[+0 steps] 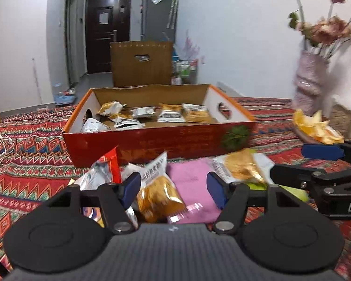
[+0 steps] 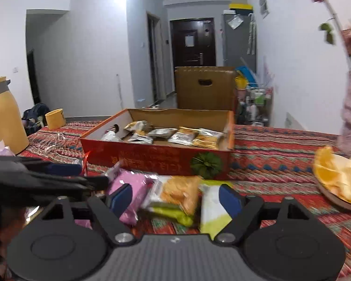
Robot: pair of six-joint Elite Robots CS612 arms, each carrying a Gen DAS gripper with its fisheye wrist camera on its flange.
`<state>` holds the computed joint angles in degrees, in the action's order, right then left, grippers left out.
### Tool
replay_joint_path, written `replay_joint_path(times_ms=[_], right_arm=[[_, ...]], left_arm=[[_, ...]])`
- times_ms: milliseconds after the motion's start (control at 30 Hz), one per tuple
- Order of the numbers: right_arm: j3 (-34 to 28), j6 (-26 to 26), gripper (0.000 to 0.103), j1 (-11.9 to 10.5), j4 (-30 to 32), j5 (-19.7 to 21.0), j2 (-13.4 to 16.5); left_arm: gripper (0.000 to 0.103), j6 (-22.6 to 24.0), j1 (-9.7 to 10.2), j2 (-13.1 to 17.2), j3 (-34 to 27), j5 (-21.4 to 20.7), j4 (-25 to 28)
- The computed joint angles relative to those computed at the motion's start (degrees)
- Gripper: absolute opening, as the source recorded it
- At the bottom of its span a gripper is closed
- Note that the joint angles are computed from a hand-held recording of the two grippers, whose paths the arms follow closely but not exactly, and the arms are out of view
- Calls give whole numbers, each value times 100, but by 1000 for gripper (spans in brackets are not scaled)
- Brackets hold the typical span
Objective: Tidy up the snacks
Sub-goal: 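Grasp a gold crisp packet with the left tool while the right tool grasps another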
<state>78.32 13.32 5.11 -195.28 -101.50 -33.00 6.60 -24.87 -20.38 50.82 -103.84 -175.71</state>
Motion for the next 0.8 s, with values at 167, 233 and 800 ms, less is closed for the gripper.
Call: replay_joint_path(times_ms=[167, 233, 800], right_arm=[[-780, 280, 72, -22, 473, -64, 485], [-963, 367, 71, 0, 634, -264, 621], [-1056, -79, 56, 34, 528, -175, 778]], left_arm=[[55, -326, 31, 406, -664, -92, 409], [51, -264, 59, 471, -741, -133, 292], [34, -684, 210, 498, -802, -818, 491]])
